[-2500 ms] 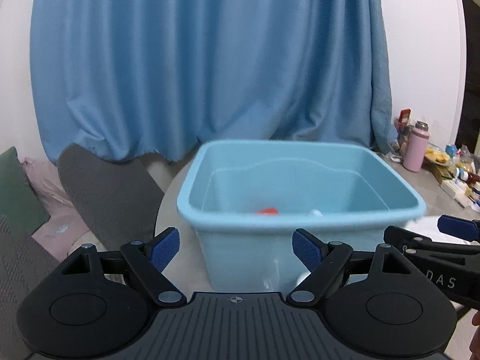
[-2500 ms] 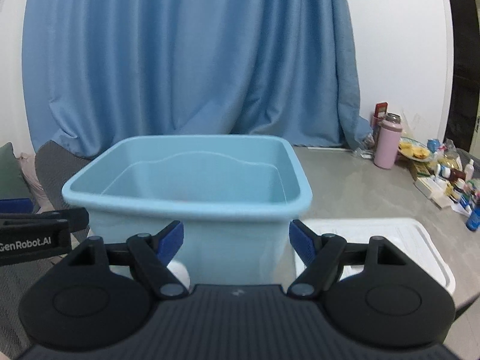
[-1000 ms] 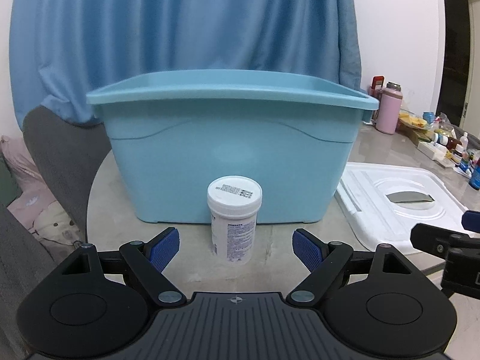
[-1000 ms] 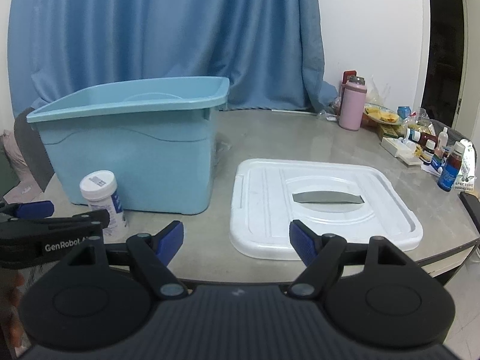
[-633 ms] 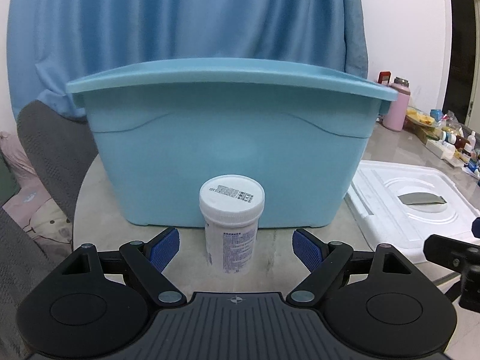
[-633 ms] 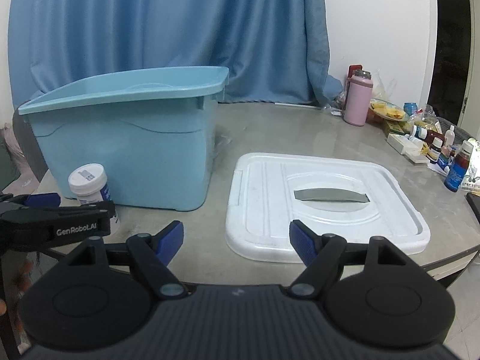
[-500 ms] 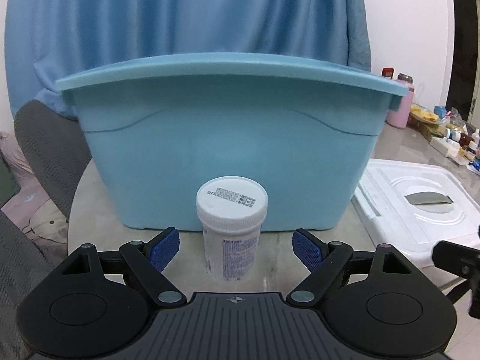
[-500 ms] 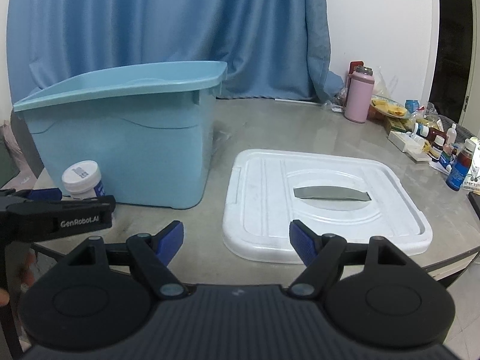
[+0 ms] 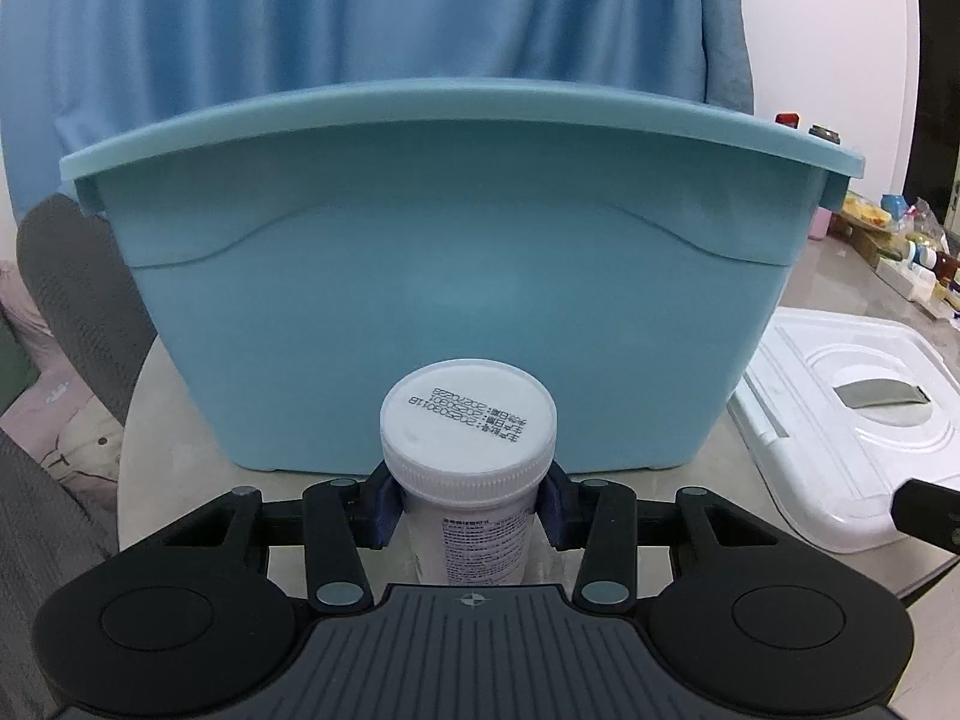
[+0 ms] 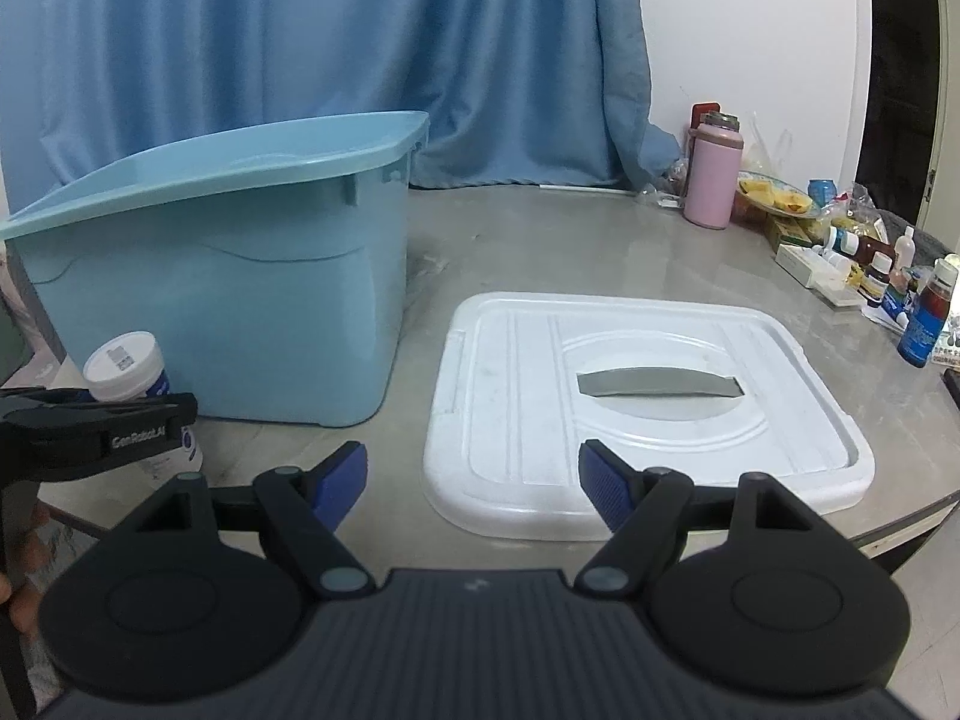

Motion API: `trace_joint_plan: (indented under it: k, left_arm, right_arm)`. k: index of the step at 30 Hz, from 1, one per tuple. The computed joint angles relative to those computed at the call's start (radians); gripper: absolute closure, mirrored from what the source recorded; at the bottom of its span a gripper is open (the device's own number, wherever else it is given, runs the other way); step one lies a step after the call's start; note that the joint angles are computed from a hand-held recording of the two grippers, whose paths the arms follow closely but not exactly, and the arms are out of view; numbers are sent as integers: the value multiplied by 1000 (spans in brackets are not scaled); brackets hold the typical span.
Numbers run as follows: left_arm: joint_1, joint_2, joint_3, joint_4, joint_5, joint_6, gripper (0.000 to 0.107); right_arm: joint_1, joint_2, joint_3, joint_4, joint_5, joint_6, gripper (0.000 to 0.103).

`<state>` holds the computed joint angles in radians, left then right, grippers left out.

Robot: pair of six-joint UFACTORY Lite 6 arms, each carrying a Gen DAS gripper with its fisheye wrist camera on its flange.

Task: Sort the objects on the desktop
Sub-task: 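Lift the bottle into the blue bin and open the left gripper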

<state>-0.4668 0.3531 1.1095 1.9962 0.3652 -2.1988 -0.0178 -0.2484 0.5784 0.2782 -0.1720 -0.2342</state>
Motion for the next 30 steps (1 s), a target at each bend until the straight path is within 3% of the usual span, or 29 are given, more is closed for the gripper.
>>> trace_joint_plan:
  k: [3,8,16,22,30]
  left_arm:
    - [-7,-30,-10,-55,2,48,62]
    - [-20,-86,-14,-209,-5,188,62]
    - [-57,-201,28,-611,9,596,62]
    - [-69,-329,13,-808,39,825,62]
    - [-70,-402,112,-1060,93,1120,62]
  right_arm:
    - [18,-10,-5,-4,0,7,26]
    - [61,-62,-27,167,4,-149,26]
    - [82,-137,-50,471,21,-404,26]
    - [64,-208,-60,645,53,-547,26]
    - [35,-242,-51,661,85,-566,26]
